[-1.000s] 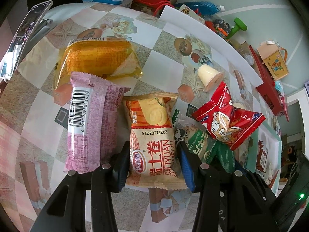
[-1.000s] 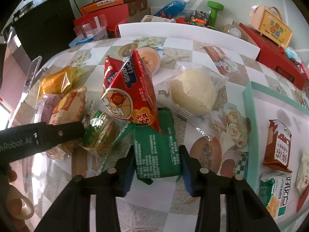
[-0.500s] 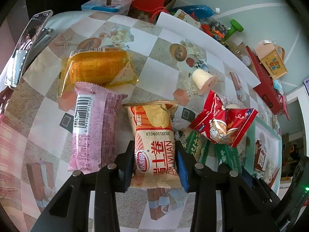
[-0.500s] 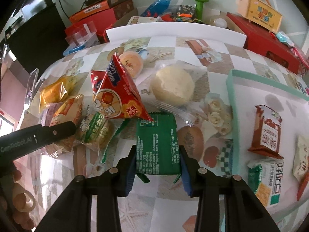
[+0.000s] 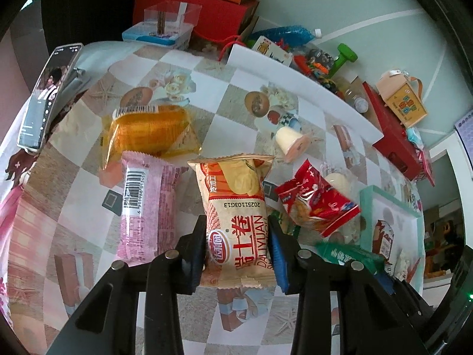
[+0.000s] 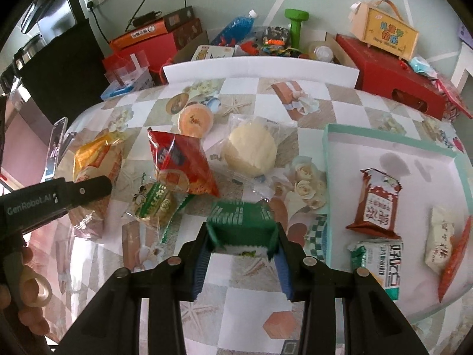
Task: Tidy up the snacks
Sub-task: 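Lift both packets and carry them over the teal-rimmed tray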
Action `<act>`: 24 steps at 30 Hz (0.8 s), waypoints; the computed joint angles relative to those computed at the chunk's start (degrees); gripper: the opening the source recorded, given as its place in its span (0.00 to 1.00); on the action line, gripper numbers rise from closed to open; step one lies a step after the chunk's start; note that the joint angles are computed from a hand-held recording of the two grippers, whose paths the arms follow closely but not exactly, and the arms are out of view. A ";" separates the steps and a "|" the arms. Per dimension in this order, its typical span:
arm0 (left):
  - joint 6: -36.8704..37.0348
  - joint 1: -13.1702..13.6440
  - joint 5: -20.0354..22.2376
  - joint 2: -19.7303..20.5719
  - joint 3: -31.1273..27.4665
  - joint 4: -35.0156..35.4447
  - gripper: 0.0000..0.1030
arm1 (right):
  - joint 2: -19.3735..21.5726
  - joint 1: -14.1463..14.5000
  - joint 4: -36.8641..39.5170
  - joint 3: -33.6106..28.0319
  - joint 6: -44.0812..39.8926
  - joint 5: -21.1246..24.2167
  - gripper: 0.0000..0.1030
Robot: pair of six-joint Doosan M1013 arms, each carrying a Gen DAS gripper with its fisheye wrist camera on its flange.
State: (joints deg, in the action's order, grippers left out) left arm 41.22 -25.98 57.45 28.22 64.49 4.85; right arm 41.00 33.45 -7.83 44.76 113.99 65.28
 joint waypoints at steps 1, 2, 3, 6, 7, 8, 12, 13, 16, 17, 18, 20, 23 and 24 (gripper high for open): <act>-0.06 -0.05 -0.09 -0.04 -0.07 0.23 0.39 | -0.17 0.00 -0.13 0.13 0.09 -0.11 0.41; -0.11 -0.10 -0.18 -0.11 -0.06 0.38 0.39 | -0.37 0.01 -0.28 0.32 0.18 -0.27 0.41; -0.13 -0.17 -0.32 -0.21 -0.02 0.58 0.39 | -0.54 0.02 -0.42 0.49 0.28 -0.46 0.41; -0.29 -0.42 -0.66 -0.56 0.04 1.23 0.39 | -1.20 0.05 -0.90 1.15 0.64 -1.33 0.41; -0.30 -0.49 -0.76 -0.64 0.01 1.42 0.39 | -1.45 0.07 -1.10 1.45 0.86 -1.71 0.41; -0.34 -0.60 -0.92 -0.75 -0.03 1.70 0.39 | -1.71 0.07 -1.32 1.72 1.07 -2.13 0.41; -0.42 -1.08 -1.52 -1.02 -0.34 2.95 0.39 | -2.95 0.07 -2.45 2.96 2.23 -4.13 0.41; -0.27 -1.20 -1.67 -1.07 -0.43 3.14 0.39 | -3.14 0.08 -2.69 3.13 2.49 -4.45 0.41; 0.41 -1.70 -2.07 -1.09 -1.00 3.78 0.39 | -3.88 0.10 -3.46 3.85 3.27 -5.44 0.41; 0.51 -1.85 -2.15 -1.11 -1.15 3.93 0.39 | -4.21 0.09 -3.86 4.21 3.71 -5.88 0.41; 0.77 -2.02 -2.32 -1.13 -1.30 4.05 0.39 | -4.52 0.10 -4.22 4.56 4.11 -6.27 0.41; 1.44 -2.47 -2.74 -1.10 -1.76 4.39 0.39 | -5.12 0.02 -4.84 5.23 4.91 -7.05 0.41; 2.48 -3.09 -2.87 -0.79 -2.67 4.62 0.39 | -6.32 -0.29 -6.52 6.65 7.15 -8.23 0.41; 3.08 -3.27 -2.90 -0.65 -3.01 4.45 0.39 | -6.74 -0.38 -7.14 7.20 7.86 -8.45 0.41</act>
State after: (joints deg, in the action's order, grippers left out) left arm 44.30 -29.25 54.55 27.57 61.48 9.30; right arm 34.26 33.07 -14.97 51.96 121.84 56.82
